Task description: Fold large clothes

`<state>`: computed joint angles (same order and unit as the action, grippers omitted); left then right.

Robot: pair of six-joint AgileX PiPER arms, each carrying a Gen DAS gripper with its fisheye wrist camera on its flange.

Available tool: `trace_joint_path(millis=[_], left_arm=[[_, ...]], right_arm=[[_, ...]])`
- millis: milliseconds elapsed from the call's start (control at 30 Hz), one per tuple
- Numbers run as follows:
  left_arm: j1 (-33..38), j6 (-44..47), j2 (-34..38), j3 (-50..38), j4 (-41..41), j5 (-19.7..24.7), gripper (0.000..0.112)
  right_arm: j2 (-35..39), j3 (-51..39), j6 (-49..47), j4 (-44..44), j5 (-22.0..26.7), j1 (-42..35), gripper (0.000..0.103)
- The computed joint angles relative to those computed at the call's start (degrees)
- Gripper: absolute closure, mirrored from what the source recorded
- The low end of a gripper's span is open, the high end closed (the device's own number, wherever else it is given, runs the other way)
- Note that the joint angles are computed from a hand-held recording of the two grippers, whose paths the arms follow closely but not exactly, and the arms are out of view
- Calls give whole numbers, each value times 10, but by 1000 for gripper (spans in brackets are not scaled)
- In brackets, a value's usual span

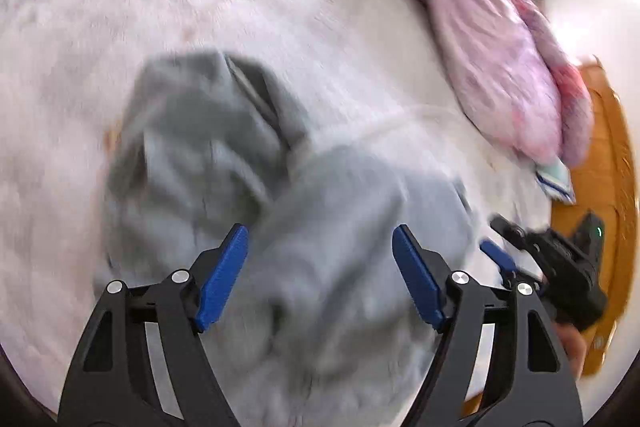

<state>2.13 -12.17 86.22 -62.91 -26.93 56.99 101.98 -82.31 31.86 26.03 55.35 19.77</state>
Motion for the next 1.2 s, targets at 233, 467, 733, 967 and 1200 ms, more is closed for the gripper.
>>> trace_joint_path(millis=[233,467,733,967,1200], left_arm=[[11,-53,214,-170,52,34,37],[-10,-66,303,-243,102,89,37],[-43,-130,300,-238,156,72,75],[-12,-71,149,-95,110,1,105],[-9,-91,-77,3,75,38,105]], right_arm=[[144,-138,45,11,65,-29,58],[223,-207,66,32,104,-46,57],[213,-197,64,-8,90,-31,87],[68,-52,32,-2,2,-13,91],[-138,72,46,-2,-3,-1,92]])
